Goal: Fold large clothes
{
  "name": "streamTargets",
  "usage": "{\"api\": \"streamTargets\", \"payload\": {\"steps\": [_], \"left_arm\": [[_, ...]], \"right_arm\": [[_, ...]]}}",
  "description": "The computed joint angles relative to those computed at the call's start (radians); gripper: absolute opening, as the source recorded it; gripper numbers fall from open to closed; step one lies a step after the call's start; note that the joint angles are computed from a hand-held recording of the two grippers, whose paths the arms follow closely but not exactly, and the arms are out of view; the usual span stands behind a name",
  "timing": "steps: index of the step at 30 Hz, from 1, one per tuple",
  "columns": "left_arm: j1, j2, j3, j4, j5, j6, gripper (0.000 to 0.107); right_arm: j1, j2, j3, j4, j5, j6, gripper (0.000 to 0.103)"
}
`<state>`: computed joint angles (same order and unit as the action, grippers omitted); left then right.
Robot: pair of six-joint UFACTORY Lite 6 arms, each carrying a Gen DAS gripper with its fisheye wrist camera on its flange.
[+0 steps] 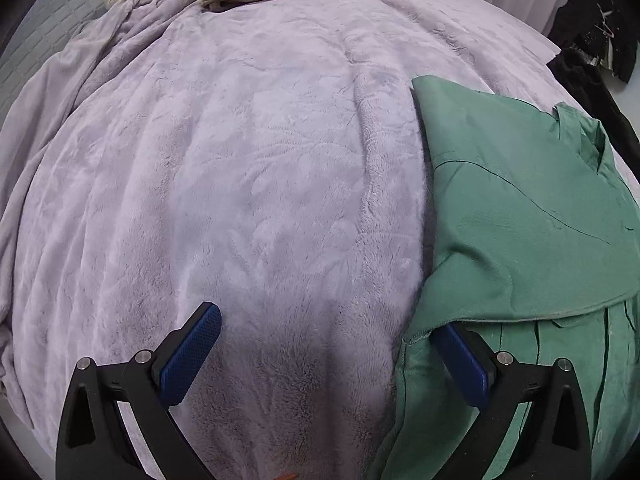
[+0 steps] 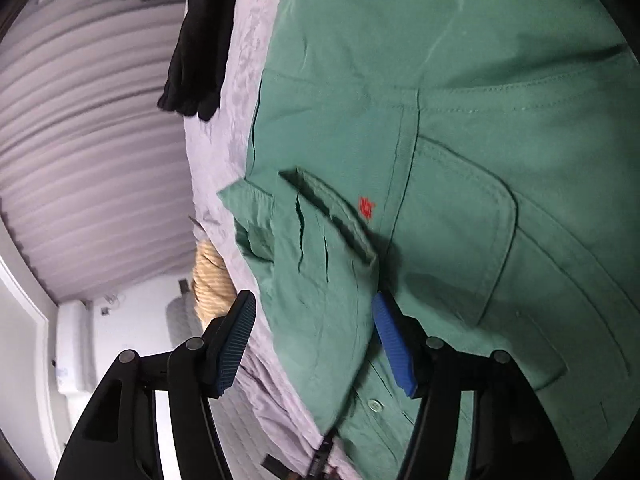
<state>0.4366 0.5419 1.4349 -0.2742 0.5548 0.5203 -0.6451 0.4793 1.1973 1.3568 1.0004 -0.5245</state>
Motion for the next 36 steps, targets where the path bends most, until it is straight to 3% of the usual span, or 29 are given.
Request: {"api": "streamTargets", "payload": {"steps": [3,6,8,11,15,16,19,22,27,30,31,32,34,36], "left_arm": [[0.015,-0.01,0.021,-0.003,0.03,0.081,0.103],[0.009,0.003,0.038,0.045,0.022,0.049,0.103],[0.015,0.008,0.026,0.181,-0.045,-0.101,0.103],[0.085,0.07,0.106,0.168,0.045,-0.153,0.103],[0.153,0.043,0.104,0.198,0.05,-0.133,0.103],[0.169,0.039,0.111,0.188,0.06,-0.111,0.103],[0.206,0.035,0.12,0.171,0.073,-0.067,0.103],[0.217,0.06,0.139,0.175,0.084,-0.075,0.103],[0.174,0.022,0.094,0.153,0.084,-0.077,0.103],[0.137,0.003,0.115,0.087,0.106,-0.04,0.103],[0.122,0.005,0.132,0.06,0.117,-0.025,0.103],[0.103,0.009,0.151,0.033,0.129,-0.012,0.103],[0.056,0.027,0.187,0.004,0.138,-0.011,0.103],[0.002,0.057,0.227,-0.01,0.141,-0.02,0.103]], "right_arm": [[0.071,-0.09,-0.066,-0.073,0.023,-0.018,0.066],[0.258,-0.133,-0.16,-0.067,0.018,-0.065,0.067],[0.425,-0.072,-0.146,-0.008,0.007,-0.086,0.067],[0.642,0.077,-0.096,0.201,0.005,-0.163,0.067],[0.826,0.247,0.062,0.318,-0.033,-0.155,0.067],[0.852,0.279,0.109,0.319,-0.048,-0.146,0.064],[0.922,0.395,0.306,0.253,-0.092,-0.069,0.003],[0.964,0.47,0.404,0.195,-0.147,-0.018,0.002],[1.017,0.448,0.366,0.058,-0.13,0.002,0.0],[0.993,0.365,0.304,-0.016,-0.102,0.018,0.004],[0.968,0.32,0.278,-0.066,-0.116,0.033,0.016],[0.926,0.25,0.225,-0.103,-0.139,0.03,0.05],[0.829,0.135,0.149,-0.147,-0.18,0.024,0.087],[0.709,0.018,0.088,-0.242,-0.246,0.065,0.085]]}}
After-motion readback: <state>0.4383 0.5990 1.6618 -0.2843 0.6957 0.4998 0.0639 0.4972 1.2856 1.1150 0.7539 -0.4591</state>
